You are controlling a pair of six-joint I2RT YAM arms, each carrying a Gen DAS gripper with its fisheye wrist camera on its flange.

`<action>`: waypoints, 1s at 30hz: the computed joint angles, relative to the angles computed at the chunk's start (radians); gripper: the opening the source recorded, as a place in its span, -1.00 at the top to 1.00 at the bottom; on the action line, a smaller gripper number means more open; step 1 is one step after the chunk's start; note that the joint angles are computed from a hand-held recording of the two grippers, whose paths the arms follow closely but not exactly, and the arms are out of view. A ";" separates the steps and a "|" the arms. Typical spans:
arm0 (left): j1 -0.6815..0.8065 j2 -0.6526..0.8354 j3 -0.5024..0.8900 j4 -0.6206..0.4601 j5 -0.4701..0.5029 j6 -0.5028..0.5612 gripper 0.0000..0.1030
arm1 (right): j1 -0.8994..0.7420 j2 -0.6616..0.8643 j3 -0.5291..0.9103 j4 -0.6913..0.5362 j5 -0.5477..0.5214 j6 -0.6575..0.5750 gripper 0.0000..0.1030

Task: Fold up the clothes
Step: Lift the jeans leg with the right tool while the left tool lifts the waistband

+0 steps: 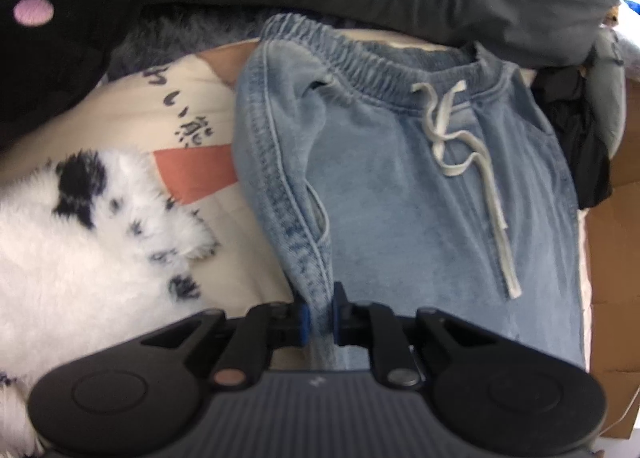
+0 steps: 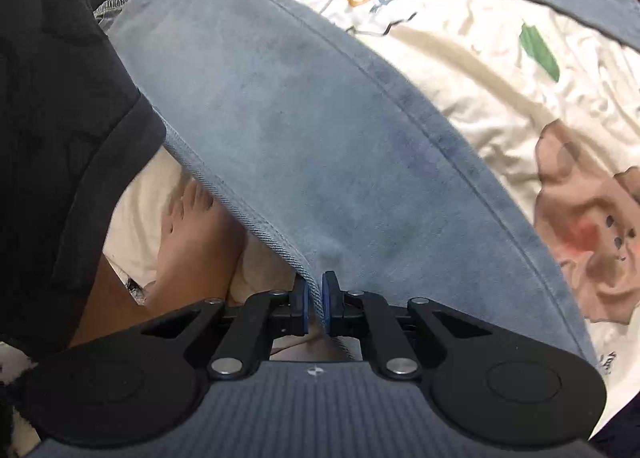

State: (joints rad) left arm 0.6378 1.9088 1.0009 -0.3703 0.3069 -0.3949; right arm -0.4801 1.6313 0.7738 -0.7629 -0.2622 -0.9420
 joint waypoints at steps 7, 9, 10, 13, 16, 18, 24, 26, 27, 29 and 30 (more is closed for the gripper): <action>-0.049 -0.056 0.102 -0.109 0.032 0.001 0.82 | -0.017 -0.086 0.039 -0.042 -0.036 0.014 0.93; -0.065 -0.071 0.123 -0.121 0.045 -0.007 0.82 | -0.026 -0.113 0.057 -0.055 -0.048 0.020 0.93; -0.073 -0.075 0.136 -0.128 0.051 -0.009 0.82 | -0.031 -0.128 0.065 -0.059 -0.055 0.024 0.93; -0.098 -0.080 0.178 -0.149 0.067 -0.016 0.82 | -0.036 -0.157 0.099 -0.070 -0.067 0.040 0.93; -0.125 -0.067 0.235 -0.180 0.064 -0.018 0.82 | -0.028 -0.169 0.139 -0.084 -0.069 0.060 0.93; -0.137 -0.057 0.277 -0.208 0.064 -0.006 0.82 | -0.018 -0.176 0.166 -0.090 -0.066 0.073 0.93; -0.151 -0.047 0.344 -0.249 0.082 0.005 0.83 | 0.026 -0.193 0.235 -0.094 -0.043 0.134 0.96; -0.153 -0.042 0.358 -0.256 0.087 -0.002 0.83 | 0.047 -0.207 0.249 -0.091 -0.022 0.146 0.97; -0.154 -0.038 0.366 -0.261 0.087 -0.004 0.83 | 0.058 -0.212 0.257 -0.089 -0.014 0.154 0.97; -0.154 -0.030 0.384 -0.274 0.091 -0.004 0.83 | 0.078 -0.220 0.278 -0.090 0.002 0.170 0.97; -0.154 -0.026 0.394 -0.281 0.092 -0.002 0.83 | 0.088 -0.224 0.290 -0.091 0.010 0.179 0.97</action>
State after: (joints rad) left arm 0.4835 1.8831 1.3948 -0.6513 0.3991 -0.3968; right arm -0.3922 1.4078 1.0640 -0.8543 -0.2526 -0.7632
